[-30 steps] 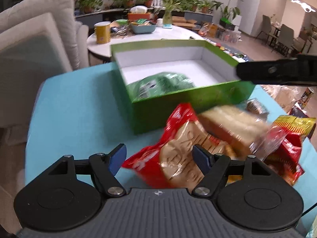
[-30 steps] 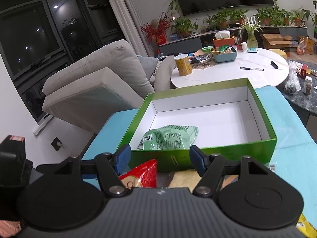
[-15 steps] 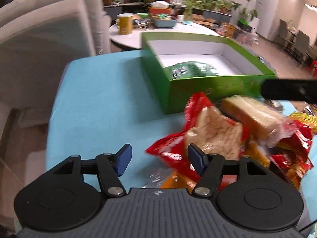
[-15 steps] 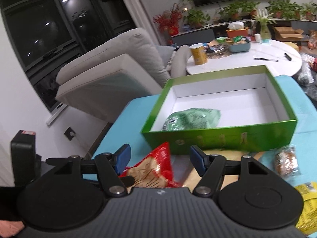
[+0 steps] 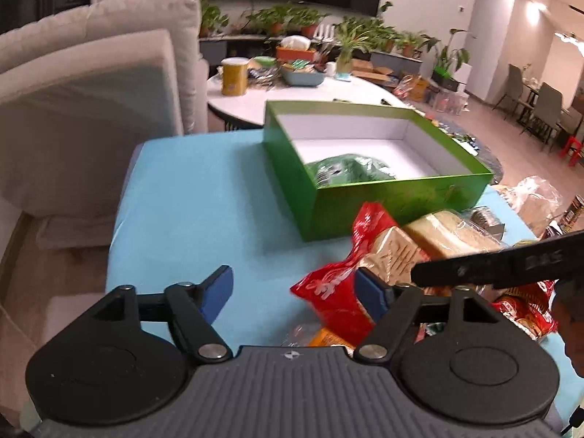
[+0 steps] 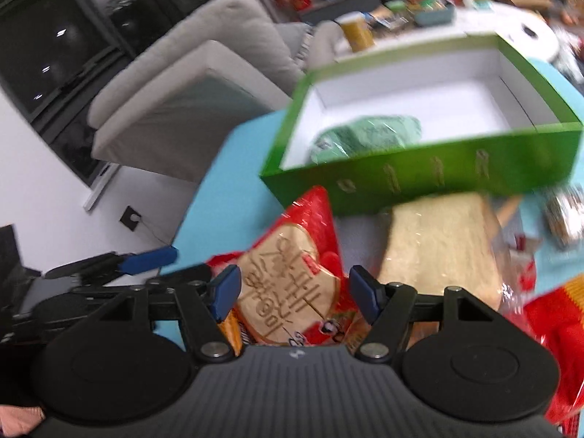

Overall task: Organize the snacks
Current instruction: 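Move the left gripper to the red biscuit bag and grasp it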

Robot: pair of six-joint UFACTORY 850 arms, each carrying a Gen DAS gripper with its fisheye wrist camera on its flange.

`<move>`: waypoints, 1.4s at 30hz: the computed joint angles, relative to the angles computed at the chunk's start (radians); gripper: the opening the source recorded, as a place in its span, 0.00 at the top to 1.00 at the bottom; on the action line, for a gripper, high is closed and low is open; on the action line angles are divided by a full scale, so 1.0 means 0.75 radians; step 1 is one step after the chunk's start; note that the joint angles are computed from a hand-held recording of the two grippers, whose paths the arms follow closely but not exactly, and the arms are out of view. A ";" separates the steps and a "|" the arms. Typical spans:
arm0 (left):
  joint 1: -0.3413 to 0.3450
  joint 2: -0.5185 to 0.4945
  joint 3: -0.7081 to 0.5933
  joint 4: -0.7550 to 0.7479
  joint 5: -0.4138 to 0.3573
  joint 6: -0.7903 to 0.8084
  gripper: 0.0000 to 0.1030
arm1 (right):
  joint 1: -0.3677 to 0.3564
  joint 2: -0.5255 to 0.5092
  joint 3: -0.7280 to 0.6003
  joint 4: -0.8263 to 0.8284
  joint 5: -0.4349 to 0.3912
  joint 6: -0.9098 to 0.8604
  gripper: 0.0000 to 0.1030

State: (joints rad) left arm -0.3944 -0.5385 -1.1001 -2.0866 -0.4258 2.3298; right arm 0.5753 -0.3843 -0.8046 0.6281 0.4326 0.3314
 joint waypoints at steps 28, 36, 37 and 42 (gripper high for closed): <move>-0.010 -0.116 -0.126 0.480 -0.022 -0.449 0.52 | 0.005 0.033 0.061 -0.066 -0.074 0.031 0.23; 0.008 -0.072 -0.070 0.540 -0.032 -0.485 0.51 | -0.027 -0.027 -0.022 -0.053 -0.060 0.014 0.21; 0.006 -0.061 -0.057 0.535 -0.024 -0.467 0.50 | -0.032 -0.035 -0.033 -0.082 -0.043 0.022 0.21; 0.002 -0.019 -0.012 0.416 -0.024 -0.329 0.34 | -0.044 -0.070 -0.096 -0.038 -0.061 -0.086 0.21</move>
State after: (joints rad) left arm -0.3927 -0.5525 -1.1095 -1.7745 -0.4435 2.0829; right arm 0.5420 -0.4365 -0.8769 0.5992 0.3870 0.2669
